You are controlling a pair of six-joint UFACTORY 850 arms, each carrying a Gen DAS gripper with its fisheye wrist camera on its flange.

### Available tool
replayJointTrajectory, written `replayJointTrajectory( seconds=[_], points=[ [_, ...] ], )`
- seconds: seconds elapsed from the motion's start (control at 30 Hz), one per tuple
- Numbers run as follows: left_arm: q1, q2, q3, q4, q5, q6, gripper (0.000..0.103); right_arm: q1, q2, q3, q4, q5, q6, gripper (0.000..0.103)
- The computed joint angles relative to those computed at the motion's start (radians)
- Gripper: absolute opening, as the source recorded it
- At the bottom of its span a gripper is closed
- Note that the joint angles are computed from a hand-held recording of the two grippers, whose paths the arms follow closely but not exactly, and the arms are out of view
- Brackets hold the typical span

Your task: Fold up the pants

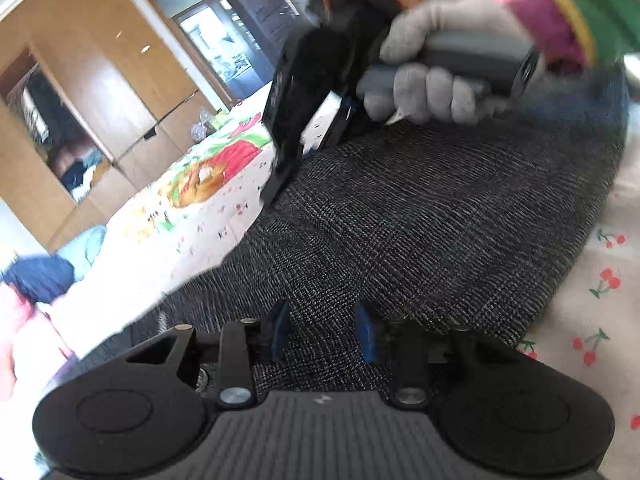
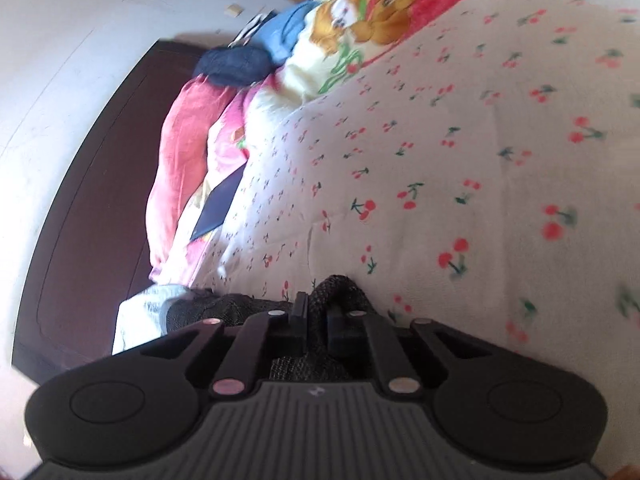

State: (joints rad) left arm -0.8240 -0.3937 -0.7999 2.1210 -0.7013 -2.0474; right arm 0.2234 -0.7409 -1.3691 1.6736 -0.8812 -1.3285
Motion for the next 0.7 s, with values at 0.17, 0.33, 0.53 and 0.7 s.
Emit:
replayJointTrajectory(
  seconds=[0.17, 0.33, 0.53, 0.7],
  points=[
    [-0.056, 0.023, -0.01, -0.098, -0.026, 0.084, 0.05, -0.066, 0.322, 0.387, 0.268, 0.138, -0.356, 0.018],
    [-0.12, -0.029, -0.09, -0.222, 0.007, 0.255, 0.048, -0.225, 0.559, 0.695, 0.424, 0.334, -0.407, 0.019],
    [-0.175, -0.088, -0.189, -0.336, -0.001, 0.482, 0.046, -0.54, 0.776, 0.955, 0.661, 0.236, -0.524, 0.018],
    [-0.189, -0.135, -0.286, -0.388, 0.028, 0.603, 0.049, -0.698, 0.759, 0.969, 0.682, 0.193, -0.495, 0.022]
  ],
)
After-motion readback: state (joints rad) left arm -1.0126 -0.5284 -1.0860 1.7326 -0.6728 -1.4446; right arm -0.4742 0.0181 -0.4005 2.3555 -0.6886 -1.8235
